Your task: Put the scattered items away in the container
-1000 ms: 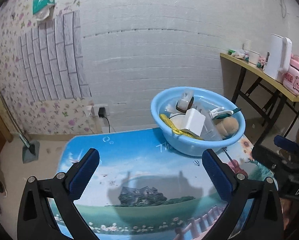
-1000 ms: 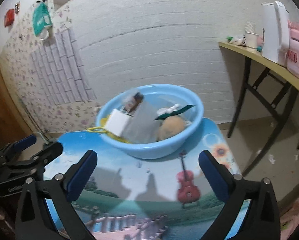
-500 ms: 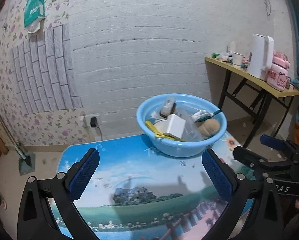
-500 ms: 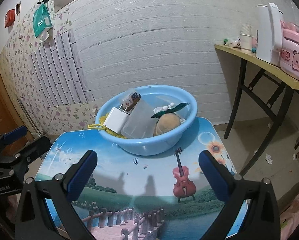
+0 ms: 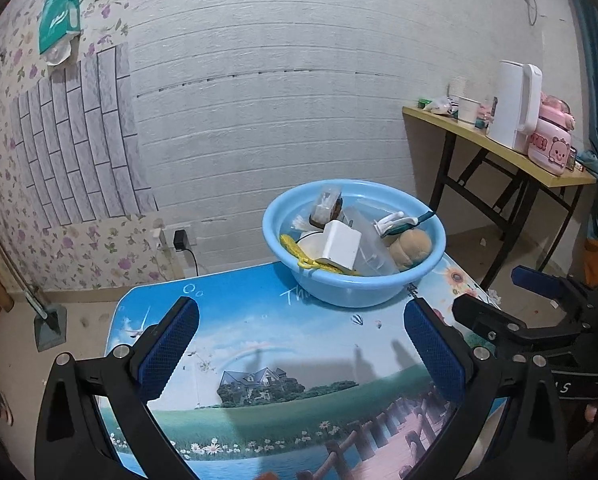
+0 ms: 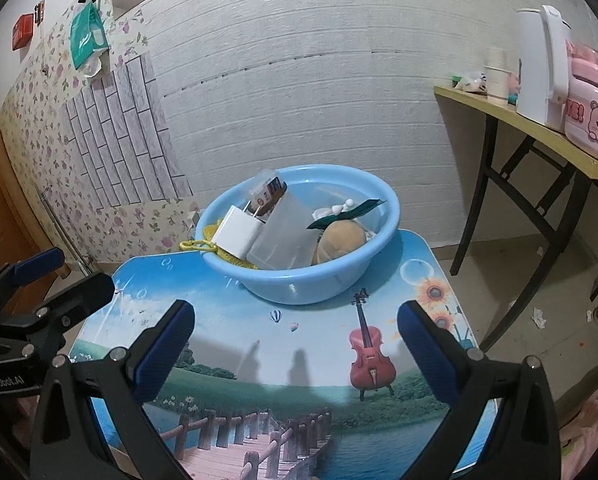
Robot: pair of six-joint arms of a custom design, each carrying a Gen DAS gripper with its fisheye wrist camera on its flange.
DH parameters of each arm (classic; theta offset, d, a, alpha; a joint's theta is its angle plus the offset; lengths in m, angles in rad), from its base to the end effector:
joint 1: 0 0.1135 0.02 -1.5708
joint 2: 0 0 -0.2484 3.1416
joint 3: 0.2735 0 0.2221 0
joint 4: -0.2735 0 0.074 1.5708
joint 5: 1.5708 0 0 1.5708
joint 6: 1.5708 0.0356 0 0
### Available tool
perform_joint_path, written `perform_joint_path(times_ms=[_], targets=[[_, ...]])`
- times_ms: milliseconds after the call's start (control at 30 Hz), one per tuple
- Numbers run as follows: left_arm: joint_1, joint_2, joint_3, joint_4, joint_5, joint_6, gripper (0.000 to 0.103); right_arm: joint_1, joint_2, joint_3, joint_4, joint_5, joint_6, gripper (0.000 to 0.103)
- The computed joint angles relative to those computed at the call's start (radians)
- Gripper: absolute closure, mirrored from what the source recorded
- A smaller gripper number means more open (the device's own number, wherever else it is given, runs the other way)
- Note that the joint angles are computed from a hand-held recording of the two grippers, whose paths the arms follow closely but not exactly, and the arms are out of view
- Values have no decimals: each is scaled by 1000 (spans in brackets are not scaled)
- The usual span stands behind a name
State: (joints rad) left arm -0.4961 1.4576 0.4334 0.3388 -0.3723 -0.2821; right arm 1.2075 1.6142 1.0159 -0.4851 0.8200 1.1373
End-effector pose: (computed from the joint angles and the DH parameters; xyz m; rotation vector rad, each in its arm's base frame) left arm 0.2149 -0.1016 0.1410 0.0395 2.2011 -0.0123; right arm 0.1264 0.2593 0.2039 0.1610 2.2152 0.1337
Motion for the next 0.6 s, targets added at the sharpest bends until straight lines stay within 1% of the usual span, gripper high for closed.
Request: perform_joint_path(times_ms=[200, 467, 600], targets=[[10, -25, -10, -8, 35, -18, 0, 11, 1, 16, -14, 10, 5, 0], [-14, -38, -33, 4, -13, -26, 0, 24, 2, 20, -29, 13, 16, 0], [-32, -62, -48, -1, -42, -48, 0, 26, 2, 21, -28, 14, 8, 0]])
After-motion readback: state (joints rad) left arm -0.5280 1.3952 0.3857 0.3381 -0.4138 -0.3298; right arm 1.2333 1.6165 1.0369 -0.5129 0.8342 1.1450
